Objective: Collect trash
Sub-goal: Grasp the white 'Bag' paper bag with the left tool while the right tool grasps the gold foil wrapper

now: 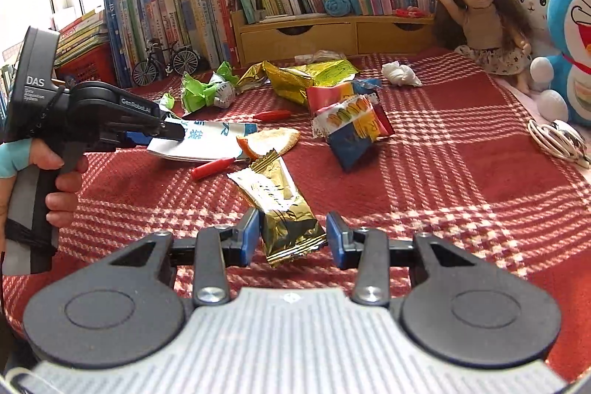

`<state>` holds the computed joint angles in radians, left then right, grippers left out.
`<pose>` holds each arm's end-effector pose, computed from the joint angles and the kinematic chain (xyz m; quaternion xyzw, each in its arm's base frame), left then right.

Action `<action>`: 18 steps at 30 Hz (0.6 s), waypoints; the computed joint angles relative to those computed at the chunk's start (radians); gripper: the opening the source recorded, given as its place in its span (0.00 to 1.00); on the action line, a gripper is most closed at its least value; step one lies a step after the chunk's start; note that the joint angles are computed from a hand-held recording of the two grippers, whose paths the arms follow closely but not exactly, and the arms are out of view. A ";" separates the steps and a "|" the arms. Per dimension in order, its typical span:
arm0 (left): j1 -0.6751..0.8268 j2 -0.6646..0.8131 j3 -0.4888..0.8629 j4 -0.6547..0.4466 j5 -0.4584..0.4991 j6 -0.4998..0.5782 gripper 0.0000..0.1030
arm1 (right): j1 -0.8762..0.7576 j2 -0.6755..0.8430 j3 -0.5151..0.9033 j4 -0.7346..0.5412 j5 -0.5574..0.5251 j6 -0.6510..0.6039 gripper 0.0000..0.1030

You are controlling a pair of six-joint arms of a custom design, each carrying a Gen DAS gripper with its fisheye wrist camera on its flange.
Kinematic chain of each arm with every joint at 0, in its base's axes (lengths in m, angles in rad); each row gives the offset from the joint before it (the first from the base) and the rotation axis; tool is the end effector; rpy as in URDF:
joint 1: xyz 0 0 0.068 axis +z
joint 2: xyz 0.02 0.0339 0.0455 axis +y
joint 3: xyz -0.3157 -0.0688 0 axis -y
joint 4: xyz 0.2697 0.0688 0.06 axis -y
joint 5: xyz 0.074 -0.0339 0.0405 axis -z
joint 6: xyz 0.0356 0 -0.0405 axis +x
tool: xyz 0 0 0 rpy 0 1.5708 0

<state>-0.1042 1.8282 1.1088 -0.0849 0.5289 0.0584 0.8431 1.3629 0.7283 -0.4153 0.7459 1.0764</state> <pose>0.4113 -0.0611 0.2108 0.1701 0.8843 -0.2506 0.3553 0.1893 0.1762 0.2240 0.1979 0.8828 -0.0056 0.4260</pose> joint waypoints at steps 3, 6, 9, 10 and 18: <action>0.025 -0.054 -0.032 -0.027 0.041 0.018 0.09 | 0.012 0.009 -0.001 -0.010 0.011 0.016 0.44; 0.060 -0.117 -0.058 -0.106 0.075 0.089 0.09 | 0.034 0.015 0.009 -0.031 0.032 0.020 0.44; 0.093 -0.188 -0.097 -0.215 0.065 0.218 0.09 | 0.046 0.016 0.021 -0.045 0.046 0.012 0.44; 0.099 -0.205 -0.107 -0.241 0.054 0.254 0.09 | 0.048 0.018 0.024 -0.047 0.048 0.008 0.44; 0.159 -0.374 -0.300 -0.145 0.011 0.499 0.57 | 0.049 0.023 0.023 -0.022 0.041 0.004 0.45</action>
